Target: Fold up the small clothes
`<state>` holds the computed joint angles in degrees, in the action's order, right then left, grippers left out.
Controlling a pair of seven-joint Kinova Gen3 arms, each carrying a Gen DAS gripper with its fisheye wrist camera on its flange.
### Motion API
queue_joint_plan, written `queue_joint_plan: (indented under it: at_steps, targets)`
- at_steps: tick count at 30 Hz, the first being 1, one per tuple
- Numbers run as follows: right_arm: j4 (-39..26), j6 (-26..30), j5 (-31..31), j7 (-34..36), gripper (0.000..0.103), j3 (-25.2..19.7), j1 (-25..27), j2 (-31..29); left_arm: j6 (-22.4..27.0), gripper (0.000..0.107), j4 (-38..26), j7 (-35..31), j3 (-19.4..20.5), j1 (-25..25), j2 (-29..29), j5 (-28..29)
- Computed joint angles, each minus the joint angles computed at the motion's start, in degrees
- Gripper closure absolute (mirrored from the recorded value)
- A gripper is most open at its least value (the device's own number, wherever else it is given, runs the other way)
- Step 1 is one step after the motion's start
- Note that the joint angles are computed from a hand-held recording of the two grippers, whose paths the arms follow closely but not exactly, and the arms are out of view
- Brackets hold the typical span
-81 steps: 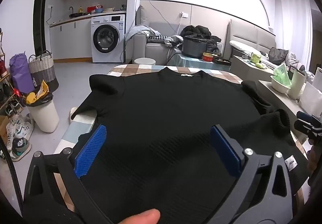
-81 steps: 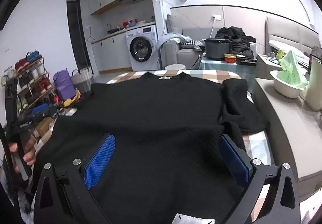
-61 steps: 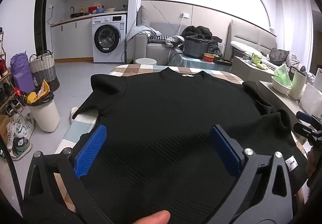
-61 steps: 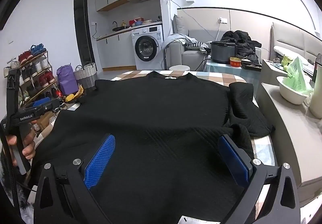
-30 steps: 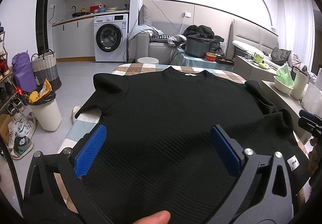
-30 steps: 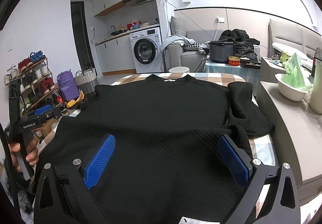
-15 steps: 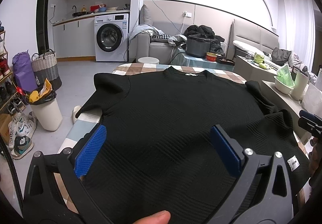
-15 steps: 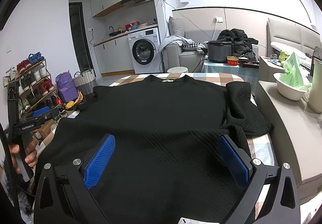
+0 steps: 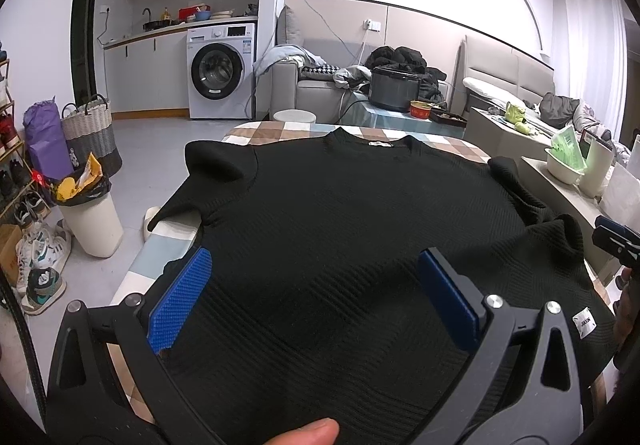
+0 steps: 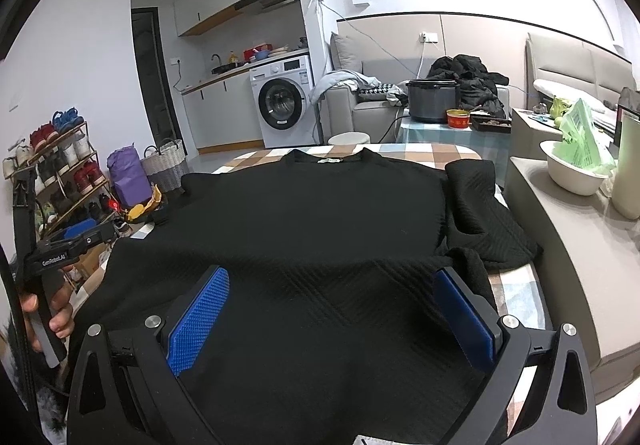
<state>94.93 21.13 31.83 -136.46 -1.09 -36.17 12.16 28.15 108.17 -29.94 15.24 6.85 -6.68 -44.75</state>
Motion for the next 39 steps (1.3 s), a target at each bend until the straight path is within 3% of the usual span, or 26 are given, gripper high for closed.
queue_joint_plan:
  at_steps: [21,29,34,39]
  targets:
    - [-0.6,1.4,1.3,-1.2,0.0,-0.1,-0.1,-0.1,0.0,0.005,-0.2,-0.7,-0.4,0.2,0.1,0.6]
    - [-1.2,3.1,4.7,-4.2,0.0,0.2,-1.2,0.2,-0.6,0.005,0.2,0.0,-0.4,-0.1,0.4,-0.1]
    - [-3.1,8.7,10.5,-9.3,0.0,1.2,-3.6,1.4,-1.0,0.005,0.3,-0.3,-0.7,0.1,0.6,0.1]
    - [-2.9,8.6,14.1,-14.6,0.0,1.5,-3.2,1.5,-2.1,0.005,-0.1,-2.8,-2.1,0.4,1.7,2.3]
